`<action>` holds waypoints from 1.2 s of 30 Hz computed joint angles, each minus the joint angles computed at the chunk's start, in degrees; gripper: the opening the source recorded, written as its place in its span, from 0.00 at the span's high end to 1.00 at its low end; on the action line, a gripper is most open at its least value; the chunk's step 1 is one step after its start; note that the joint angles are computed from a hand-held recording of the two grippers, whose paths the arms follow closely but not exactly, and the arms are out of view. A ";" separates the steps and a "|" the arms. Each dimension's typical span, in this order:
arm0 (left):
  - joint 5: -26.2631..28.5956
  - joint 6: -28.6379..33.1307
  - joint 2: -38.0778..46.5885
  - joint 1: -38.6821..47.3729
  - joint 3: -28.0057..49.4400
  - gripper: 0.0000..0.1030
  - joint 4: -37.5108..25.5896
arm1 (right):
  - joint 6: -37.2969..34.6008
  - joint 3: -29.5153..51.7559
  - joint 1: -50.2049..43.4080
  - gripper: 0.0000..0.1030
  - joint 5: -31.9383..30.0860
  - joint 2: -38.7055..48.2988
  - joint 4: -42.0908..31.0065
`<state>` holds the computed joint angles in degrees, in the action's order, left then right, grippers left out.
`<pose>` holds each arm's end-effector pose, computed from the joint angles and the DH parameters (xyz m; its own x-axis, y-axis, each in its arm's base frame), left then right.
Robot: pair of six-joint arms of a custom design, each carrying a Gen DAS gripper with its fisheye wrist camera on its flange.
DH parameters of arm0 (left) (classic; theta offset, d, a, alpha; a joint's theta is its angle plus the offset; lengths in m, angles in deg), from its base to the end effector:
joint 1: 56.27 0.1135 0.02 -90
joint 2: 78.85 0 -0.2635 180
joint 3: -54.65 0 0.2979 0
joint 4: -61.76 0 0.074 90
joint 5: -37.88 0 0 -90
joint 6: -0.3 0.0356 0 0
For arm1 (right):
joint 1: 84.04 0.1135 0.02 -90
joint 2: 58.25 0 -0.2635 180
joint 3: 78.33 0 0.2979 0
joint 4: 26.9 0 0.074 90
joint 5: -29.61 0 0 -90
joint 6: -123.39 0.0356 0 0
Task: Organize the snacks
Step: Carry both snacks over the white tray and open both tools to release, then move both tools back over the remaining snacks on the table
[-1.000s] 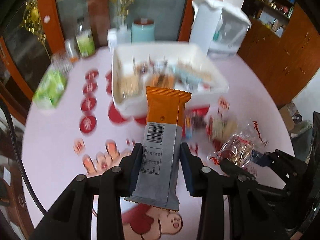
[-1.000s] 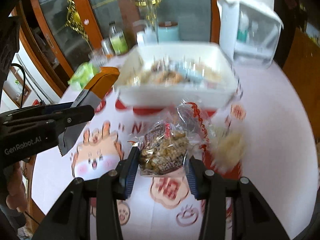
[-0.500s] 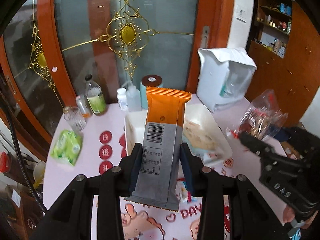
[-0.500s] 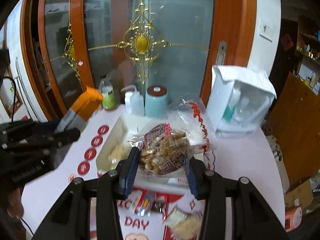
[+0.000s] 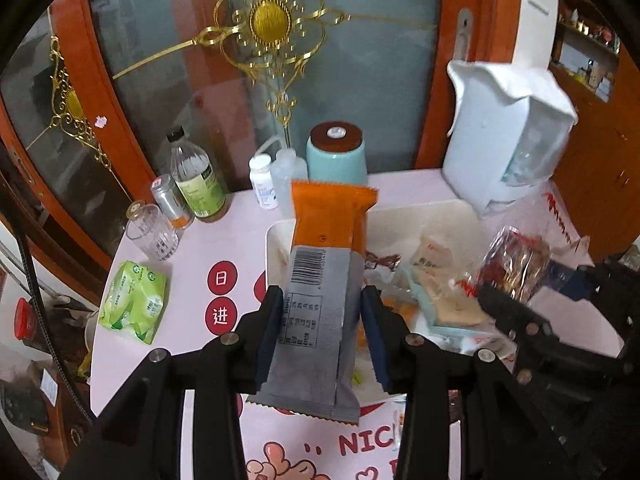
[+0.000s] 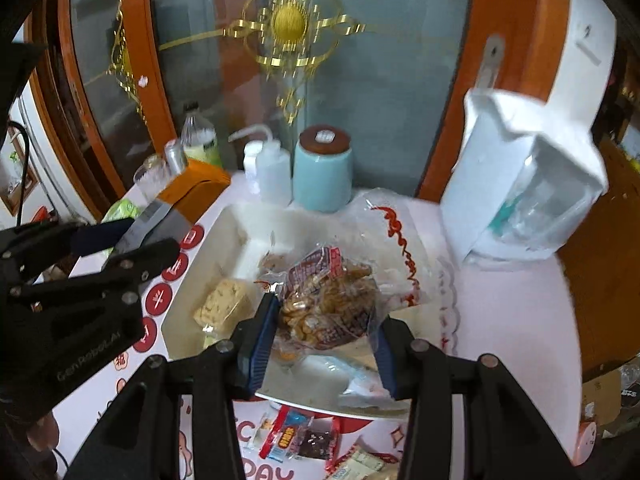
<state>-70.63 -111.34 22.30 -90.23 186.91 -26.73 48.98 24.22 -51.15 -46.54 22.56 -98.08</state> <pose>0.3249 -0.2052 0.4352 -0.7924 0.1120 -0.5997 0.1028 0.9935 0.0498 0.2777 0.1694 0.4015 -0.7211 -0.1555 -0.6752 -0.2105 0.9776 -0.0004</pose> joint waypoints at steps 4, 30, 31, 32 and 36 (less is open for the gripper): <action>2.36 -0.01 0.22 1.37 -2.33 0.15 1.81 | -0.51 -0.26 -1.63 0.55 -5.50 3.20 -0.20; 2.47 -5.29 -14.31 -4.12 -12.03 0.12 -1.71 | 4.36 -4.52 2.90 0.23 -0.68 -7.86 -8.00; 2.27 -5.48 -14.82 -5.10 -12.03 0.12 -2.19 | 4.81 -4.69 3.44 0.23 0.11 -8.74 -8.77; 2.26 -5.48 -15.10 -5.75 -11.98 0.12 -2.37 | 5.43 -4.90 4.17 0.23 1.24 -9.91 -9.83; 0.95 -5.99 -16.34 -9.93 -11.36 0.12 -3.99 | 8.26 -5.48 6.49 0.23 4.07 -13.70 -13.69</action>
